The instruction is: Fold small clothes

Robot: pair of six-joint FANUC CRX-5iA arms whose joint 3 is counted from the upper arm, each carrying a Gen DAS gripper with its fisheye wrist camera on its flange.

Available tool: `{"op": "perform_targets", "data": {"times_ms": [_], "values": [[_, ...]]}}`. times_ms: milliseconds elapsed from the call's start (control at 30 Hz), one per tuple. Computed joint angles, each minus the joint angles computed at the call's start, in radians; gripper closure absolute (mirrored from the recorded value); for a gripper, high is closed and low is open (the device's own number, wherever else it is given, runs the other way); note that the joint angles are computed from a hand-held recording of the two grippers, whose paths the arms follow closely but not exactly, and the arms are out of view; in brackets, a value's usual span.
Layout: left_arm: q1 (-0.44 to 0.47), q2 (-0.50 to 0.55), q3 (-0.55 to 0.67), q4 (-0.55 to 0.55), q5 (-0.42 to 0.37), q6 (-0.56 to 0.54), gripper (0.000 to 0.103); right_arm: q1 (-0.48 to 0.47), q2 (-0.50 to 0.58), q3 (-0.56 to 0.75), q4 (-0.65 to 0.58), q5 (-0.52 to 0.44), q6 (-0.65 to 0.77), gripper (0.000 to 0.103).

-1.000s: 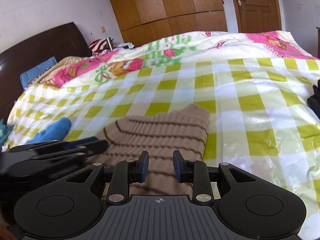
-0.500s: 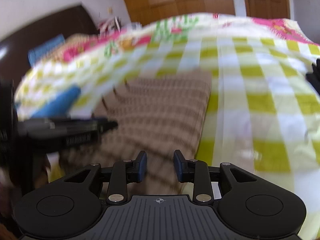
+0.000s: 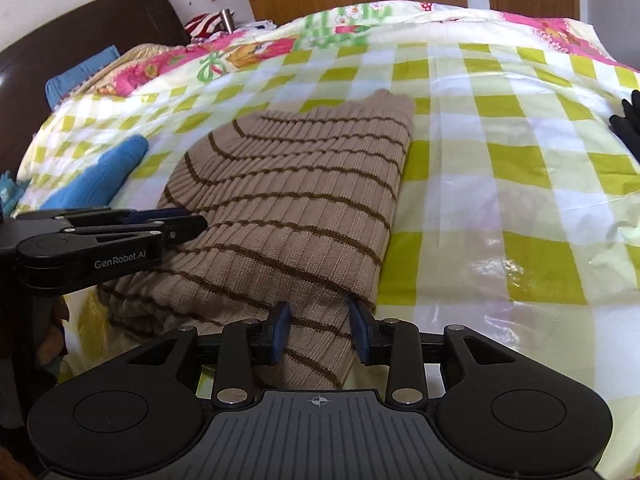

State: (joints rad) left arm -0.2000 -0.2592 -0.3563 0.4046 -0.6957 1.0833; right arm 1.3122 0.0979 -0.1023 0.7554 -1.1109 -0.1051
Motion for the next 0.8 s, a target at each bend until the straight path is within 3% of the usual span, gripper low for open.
{"op": "perform_targets", "data": {"times_ms": [200,433,567,800], "values": [[0.06,-0.005,-0.018,0.137,-0.043,-0.05,0.066,-0.001,-0.059,-0.057,0.054,0.016,-0.097,0.065],[0.044,0.01,0.005,0.102,0.0,-0.046,0.056,-0.069,-0.097,-0.124,0.101,0.082,-0.227,0.061],[0.049,0.044,0.032,0.08,-0.017,-0.008,0.056,-0.113,-0.111,-0.16,0.107,0.158,-0.261,0.058],[0.068,0.057,0.03,0.115,-0.053,-0.066,0.052,-0.177,-0.147,-0.238,0.134,0.34,-0.361,0.055]]}}
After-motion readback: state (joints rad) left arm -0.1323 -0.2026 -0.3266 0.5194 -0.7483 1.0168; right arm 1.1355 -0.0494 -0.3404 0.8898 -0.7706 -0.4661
